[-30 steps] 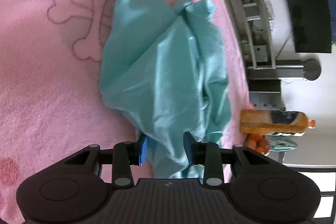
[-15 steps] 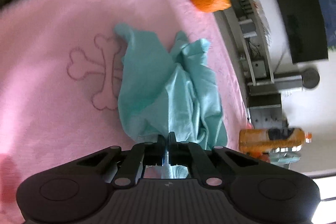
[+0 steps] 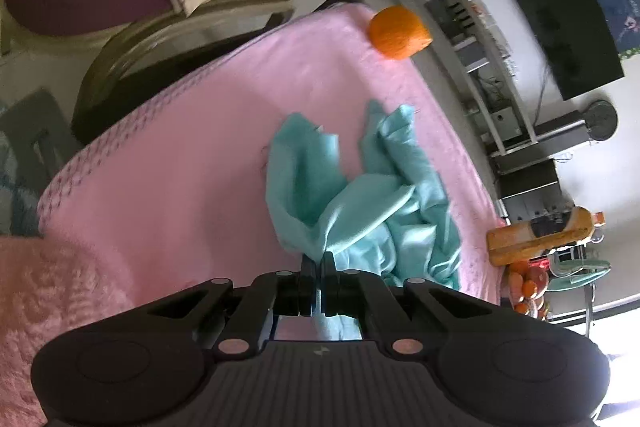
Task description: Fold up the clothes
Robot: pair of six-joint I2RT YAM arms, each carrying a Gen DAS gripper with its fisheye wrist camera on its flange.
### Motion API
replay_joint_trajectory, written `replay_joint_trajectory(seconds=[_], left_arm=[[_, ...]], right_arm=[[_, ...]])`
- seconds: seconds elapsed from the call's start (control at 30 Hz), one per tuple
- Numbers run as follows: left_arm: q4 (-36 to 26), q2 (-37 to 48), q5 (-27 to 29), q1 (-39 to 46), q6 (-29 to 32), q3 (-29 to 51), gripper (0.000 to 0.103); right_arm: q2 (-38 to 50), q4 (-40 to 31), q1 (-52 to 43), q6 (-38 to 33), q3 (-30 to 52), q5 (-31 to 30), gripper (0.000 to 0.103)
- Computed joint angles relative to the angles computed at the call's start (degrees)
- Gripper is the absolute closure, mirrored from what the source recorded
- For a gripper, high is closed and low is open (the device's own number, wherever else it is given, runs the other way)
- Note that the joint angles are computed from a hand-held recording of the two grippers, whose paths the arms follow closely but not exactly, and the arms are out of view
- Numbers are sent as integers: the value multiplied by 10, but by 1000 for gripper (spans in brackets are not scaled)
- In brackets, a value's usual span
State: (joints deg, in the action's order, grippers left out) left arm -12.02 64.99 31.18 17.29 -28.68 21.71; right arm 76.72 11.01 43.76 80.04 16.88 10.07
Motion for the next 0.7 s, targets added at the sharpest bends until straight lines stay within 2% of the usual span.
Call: replay_joint_trajectory(seconds=[0.17,0.2,0.23,0.37,0.4,0.43,0.47,0.57,0.7], left_arm=[[0,-9,-17,-24,16,2,103],[-1,-11,-22,-28,20,3,103],[-2,-12,-27,-31,24,3,103],[-5,-3,-52,-48,34,14,103],[-4,6,-61,-58,34,26,103],[-4,16,-72,-68,36,43,103],[-5,27,-82,-78,39,61,103],[-14,66,-109,-106,39,165,103],[-3,72,-103,-125,16,329,103]], right_arm=[[86,11,-7,-83,81,-31,61],[102,11,-8,-101,100,-38,58],[122,0,-9,-121,127,-41,54],[212,-74,-6,-189,244,-40,55],[233,-89,-8,-202,270,-47,70],[253,-104,-11,-215,296,-55,98],[259,-118,-16,-223,316,-54,97],[227,-149,-42,-235,353,-28,98],[60,-207,-115,-267,402,56,98]])
